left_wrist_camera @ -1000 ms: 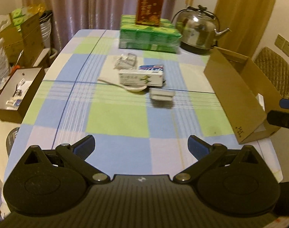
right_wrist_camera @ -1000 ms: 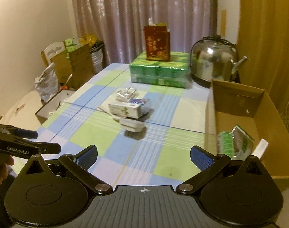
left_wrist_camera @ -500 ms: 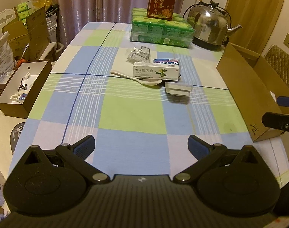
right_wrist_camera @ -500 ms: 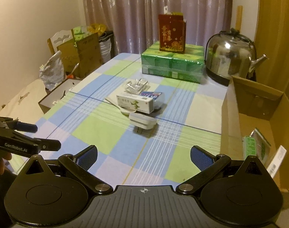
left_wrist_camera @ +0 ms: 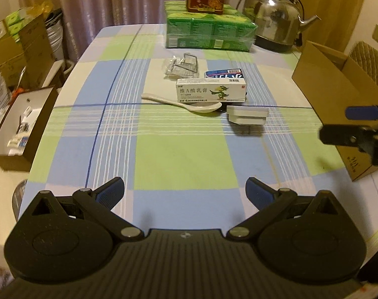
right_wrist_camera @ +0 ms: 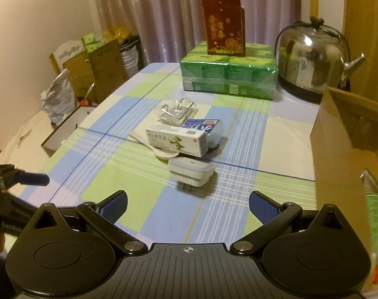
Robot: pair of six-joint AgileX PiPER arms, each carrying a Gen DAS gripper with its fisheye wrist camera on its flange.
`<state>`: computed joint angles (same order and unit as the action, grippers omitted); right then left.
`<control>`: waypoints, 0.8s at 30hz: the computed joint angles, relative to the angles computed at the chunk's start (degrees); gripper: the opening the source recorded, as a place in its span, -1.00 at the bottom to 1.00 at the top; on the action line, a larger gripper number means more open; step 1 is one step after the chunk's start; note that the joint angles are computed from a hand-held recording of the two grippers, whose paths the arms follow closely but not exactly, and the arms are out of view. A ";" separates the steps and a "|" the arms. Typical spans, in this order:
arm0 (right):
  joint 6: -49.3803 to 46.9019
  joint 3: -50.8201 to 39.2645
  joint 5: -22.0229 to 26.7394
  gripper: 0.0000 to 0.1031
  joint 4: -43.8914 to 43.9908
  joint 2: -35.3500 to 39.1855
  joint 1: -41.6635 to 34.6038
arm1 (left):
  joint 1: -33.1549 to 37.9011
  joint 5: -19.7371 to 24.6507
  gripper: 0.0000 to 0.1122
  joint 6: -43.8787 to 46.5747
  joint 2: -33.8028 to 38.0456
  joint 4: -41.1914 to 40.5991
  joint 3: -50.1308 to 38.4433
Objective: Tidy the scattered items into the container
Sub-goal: 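Grasp the white square plug-in container with the right gripper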
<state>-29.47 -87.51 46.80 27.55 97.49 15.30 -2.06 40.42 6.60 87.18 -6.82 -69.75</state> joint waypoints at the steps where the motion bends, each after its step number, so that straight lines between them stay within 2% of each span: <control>1: 0.98 -0.77 -0.43 0.96 -0.01 1.09 0.35 | 0.51 -0.47 0.81 2.06 1.05 -0.95 -0.60; 8: 7.38 -7.20 -3.63 0.96 -3.16 9.11 3.77 | 4.78 -0.97 0.81 17.58 9.14 -9.16 -7.17; 13: 11.39 -8.66 -6.88 0.94 -5.81 13.06 5.55 | 7.24 -1.61 0.81 28.37 14.44 -15.53 -10.68; 17: 12.11 -9.25 -9.10 0.79 -5.94 15.32 6.36 | 8.01 -2.03 0.81 36.02 19.08 -17.55 -13.89; 24: 16.53 -13.13 -10.12 0.64 -9.35 20.10 7.63 | 9.19 -1.04 0.81 44.30 26.06 -19.99 -21.44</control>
